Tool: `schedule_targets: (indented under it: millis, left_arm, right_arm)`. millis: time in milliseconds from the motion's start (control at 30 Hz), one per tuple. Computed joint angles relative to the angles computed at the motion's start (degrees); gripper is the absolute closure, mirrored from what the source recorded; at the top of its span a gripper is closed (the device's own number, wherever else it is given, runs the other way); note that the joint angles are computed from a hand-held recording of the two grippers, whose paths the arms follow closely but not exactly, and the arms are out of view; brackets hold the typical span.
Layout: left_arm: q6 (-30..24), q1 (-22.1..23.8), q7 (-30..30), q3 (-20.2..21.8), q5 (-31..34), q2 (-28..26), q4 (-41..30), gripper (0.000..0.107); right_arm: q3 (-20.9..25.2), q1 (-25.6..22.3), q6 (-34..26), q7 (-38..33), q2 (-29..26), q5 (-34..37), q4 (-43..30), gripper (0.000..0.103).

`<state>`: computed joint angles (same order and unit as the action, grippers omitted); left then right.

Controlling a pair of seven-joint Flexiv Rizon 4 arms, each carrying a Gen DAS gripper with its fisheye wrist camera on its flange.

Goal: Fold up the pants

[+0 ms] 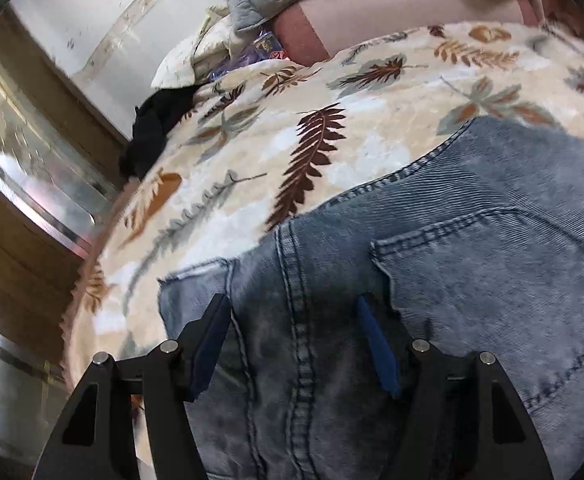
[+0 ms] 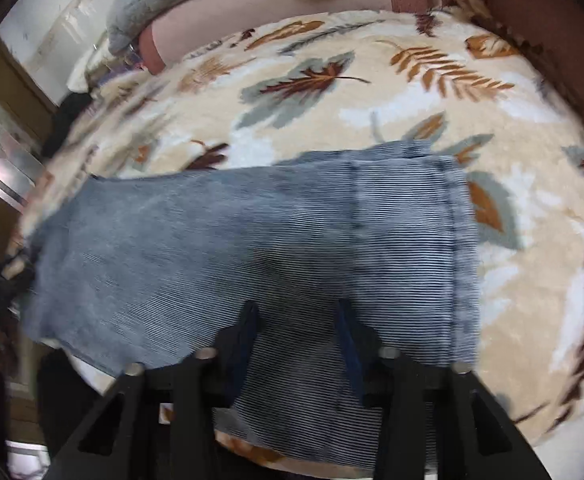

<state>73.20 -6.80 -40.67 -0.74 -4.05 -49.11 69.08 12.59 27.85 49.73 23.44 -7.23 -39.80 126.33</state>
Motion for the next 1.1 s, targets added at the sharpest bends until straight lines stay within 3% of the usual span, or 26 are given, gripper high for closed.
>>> schedule_targets:
  millis: [67,100,200,267,367,500,600,667,767,833,933,1033,1100]
  left_arm:
    - [0.32,-0.54,-0.11,1.06,0.79,-1.23,-1.75,0.038]
    - [-0.34,-0.59,-0.02,1.24,0.86,-1.98,-3.04,0.036]
    - [-1.43,-0.54,-0.17,1.47,0.9,-3.43,-5.7,0.025]
    - [-3.39,-0.62,-0.75,1.8,0.77,-3.41,-6.66,0.025]
    - [-3.45,-0.32,-1.6,1.48,0.99,-1.06,-4.4,0.03]
    - [-0.94,6.47,6.73,-9.82,-5.12,6.59,7.77,0.03]
    - [-0.68,8.26,12.26,-13.26,-8.38,10.16,14.44,0.03]
    - [-1.75,6.42,12.57,-11.3,-8.79,10.65,15.39,0.03]
    - [-3.23,1.55,8.36,-4.66,-6.18,9.36,13.2,0.03]
    - [-3.55,0.85,7.15,-3.47,-5.34,8.67,12.22,0.029]
    - [0.01,0.45,7.39,-2.47,-3.11,7.6,11.58,0.029]
    - [2.8,-1.38,4.42,1.3,-0.67,6.26,9.79,0.029]
    - [0.59,-1.7,2.61,2.46,-0.22,6.1,8.26,0.029]
  right_arm:
    - [-0.06,0.02,0.39,0.36,0.23,-1.3,0.64,0.087]
    - [-0.01,-0.07,0.27,0.56,0.61,-1.49,1.14,0.094]
    - [-0.43,-0.94,3.21,5.61,2.12,-4.52,3.89,0.103]
    - [-0.09,-1.02,2.89,8.34,2.65,-5.43,4.09,0.103]
    - [1.34,-0.06,-0.07,10.32,4.08,-6.13,3.21,0.095]
    - [2.23,0.42,1.01,13.51,5.23,-12.35,2.95,0.095]
    - [2.59,1.24,1.22,12.27,3.07,-10.65,1.28,0.095]
    - [2.53,1.77,1.21,12.54,2.3,-9.58,1.27,0.095]
    - [2.47,2.4,1.29,17.05,2.31,-9.51,3.11,0.095]
    - [3.15,1.96,0.72,19.09,2.93,-9.33,4.62,0.097]
    - [1.37,0.71,6.7,30.47,5.42,-19.05,9.64,0.098]
    - [2.96,0.73,3.51,32.07,7.16,-19.18,10.27,0.098]
    - [4.21,0.82,1.1,34.82,9.46,-19.68,11.39,0.097]
